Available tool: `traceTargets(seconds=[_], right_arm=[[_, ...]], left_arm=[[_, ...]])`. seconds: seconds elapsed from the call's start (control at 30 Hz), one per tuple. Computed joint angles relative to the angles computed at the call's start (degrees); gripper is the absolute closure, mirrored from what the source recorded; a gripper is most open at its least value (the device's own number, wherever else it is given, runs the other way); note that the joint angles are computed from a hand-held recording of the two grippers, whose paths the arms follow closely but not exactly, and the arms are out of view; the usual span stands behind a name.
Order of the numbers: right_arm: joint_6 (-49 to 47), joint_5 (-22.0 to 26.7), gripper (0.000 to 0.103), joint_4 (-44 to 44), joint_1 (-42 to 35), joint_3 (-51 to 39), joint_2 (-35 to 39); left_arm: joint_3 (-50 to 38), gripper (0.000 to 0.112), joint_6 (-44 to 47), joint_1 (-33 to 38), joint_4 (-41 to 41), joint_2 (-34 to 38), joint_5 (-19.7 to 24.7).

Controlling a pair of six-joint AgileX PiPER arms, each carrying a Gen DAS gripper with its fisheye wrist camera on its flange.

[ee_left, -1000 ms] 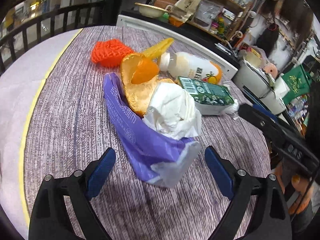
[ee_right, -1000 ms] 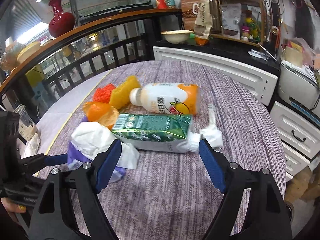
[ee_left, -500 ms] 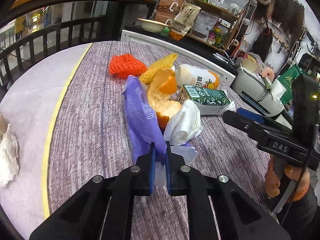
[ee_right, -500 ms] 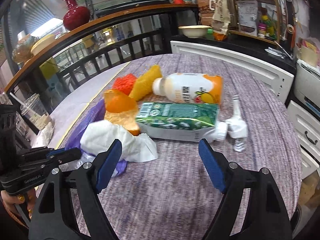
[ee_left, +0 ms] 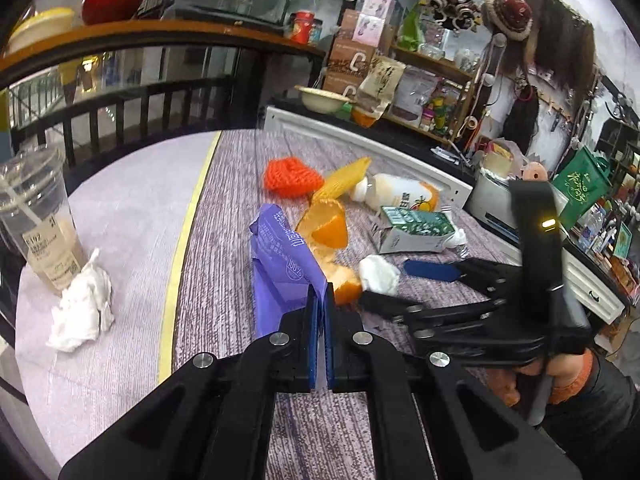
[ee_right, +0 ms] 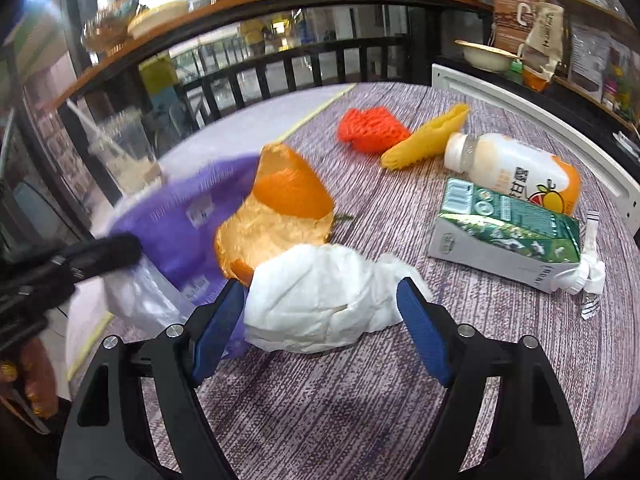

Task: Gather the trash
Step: 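Grasp the purple bag with the left gripper while the right grasps white tissue, then lift the purple bag and white tissue and turn toward the black bin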

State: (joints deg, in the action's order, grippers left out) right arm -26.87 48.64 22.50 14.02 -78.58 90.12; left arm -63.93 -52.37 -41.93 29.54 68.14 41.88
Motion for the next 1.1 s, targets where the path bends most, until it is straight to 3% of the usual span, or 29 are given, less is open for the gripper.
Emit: traceTargets(seconds=[0.03, 0.07, 0.17, 0.37, 0.8, 1.1], right_arm=[[1.8, 1.0, 0.070, -1.3, 0.4, -0.8, 1.1], [2.3, 1.3, 0.083, -1.0, 0.0, -0.7, 1.4], [1.0, 0.8, 0.092, 1.7, -2.2, 0.8, 0.2], [-4.4, 0.4, 0.092, 6.4, -6.9, 6.4, -7.7], [-12.6, 4.8, 0.092, 15.3, -22.3, 14.2, -23.8], [-24.0, 15.9, 0.092, 24.7, -45.6, 16.3, -28.7]], left_arm=[[-0.2, 0.109, -0.2, -0.3, 0.4, 0.1, 0.0], [-0.5, 0.109, -0.6, -0.7, 1.0, 0.2, 0.0], [-1.1, 0.109, -1.4, -1.4, 2.2, -0.4, 0.6], [-2.8, 0.109, -5.9, -4.8, 7.7, -1.9, 2.8], [-8.0, 0.109, -13.5, -15.7, 17.2, -0.7, 6.7], [-12.0, 0.109, -13.9, -19.0, 15.0, 4.5, 2.8]])
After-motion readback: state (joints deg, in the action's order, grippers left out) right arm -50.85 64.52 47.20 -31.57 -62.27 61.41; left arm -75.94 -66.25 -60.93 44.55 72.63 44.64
